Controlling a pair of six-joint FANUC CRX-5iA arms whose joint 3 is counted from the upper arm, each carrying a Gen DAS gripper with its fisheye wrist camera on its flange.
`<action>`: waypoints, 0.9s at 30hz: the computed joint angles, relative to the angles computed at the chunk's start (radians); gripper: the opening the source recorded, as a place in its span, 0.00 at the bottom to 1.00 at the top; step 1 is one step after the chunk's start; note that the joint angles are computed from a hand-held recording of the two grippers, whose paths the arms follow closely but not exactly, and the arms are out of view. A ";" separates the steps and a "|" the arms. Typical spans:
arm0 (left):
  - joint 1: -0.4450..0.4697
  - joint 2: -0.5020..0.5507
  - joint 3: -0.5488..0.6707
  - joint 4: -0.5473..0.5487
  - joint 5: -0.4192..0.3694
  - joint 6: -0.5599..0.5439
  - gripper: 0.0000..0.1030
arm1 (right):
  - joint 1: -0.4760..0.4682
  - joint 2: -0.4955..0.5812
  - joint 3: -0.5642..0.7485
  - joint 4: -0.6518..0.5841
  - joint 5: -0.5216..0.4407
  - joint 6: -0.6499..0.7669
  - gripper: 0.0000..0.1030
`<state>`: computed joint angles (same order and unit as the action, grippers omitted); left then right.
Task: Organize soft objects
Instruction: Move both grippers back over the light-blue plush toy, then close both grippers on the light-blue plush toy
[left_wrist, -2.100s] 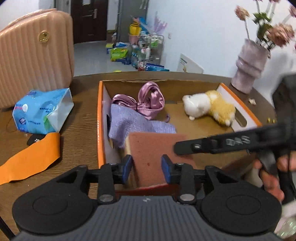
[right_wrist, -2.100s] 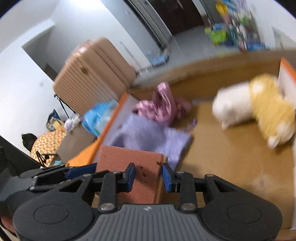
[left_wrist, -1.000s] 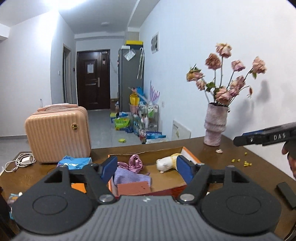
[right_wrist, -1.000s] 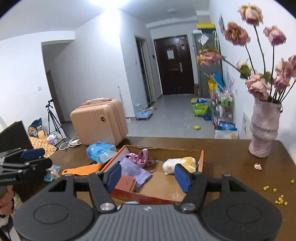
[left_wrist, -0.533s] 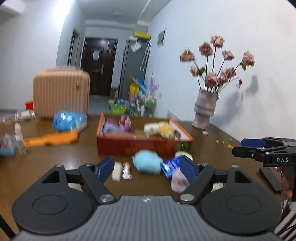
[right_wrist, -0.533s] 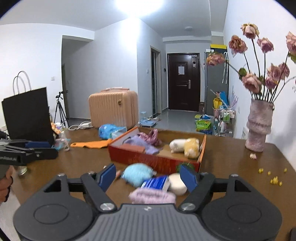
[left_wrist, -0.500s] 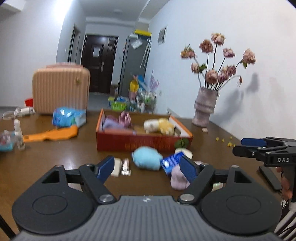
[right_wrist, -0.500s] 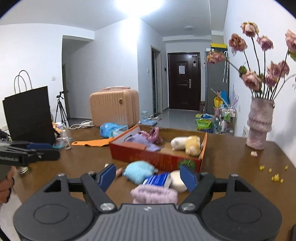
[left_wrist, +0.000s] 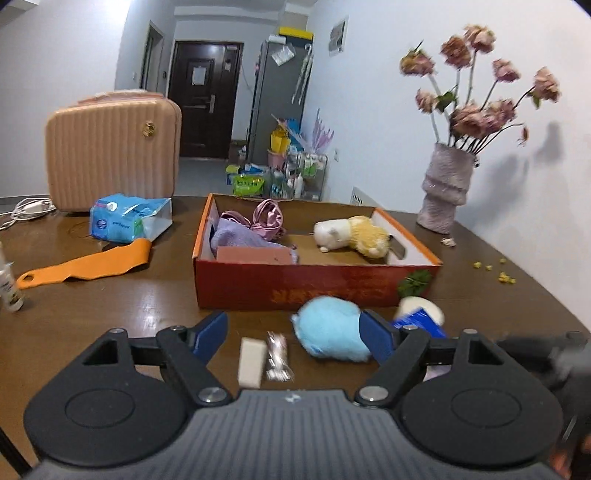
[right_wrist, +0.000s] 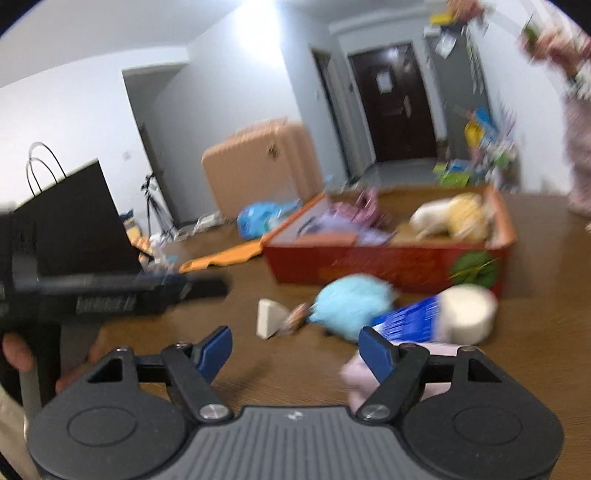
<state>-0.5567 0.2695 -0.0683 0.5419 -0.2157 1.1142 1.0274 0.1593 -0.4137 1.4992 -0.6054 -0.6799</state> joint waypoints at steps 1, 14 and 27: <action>0.008 0.034 0.051 -0.027 -0.031 0.017 0.78 | -0.023 0.028 0.018 0.012 0.033 -0.019 0.71; 0.056 0.418 0.536 0.079 -0.434 -0.067 0.67 | -0.022 0.125 0.115 -0.184 -0.109 0.040 0.73; 0.051 0.294 0.307 0.462 -0.474 -0.337 0.17 | -0.042 0.090 0.107 -0.028 -0.055 0.015 0.40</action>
<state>-0.5056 0.5639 0.2386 1.0040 -0.6898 0.7772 0.9859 0.2493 -0.3071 1.4710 -0.6600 -0.6648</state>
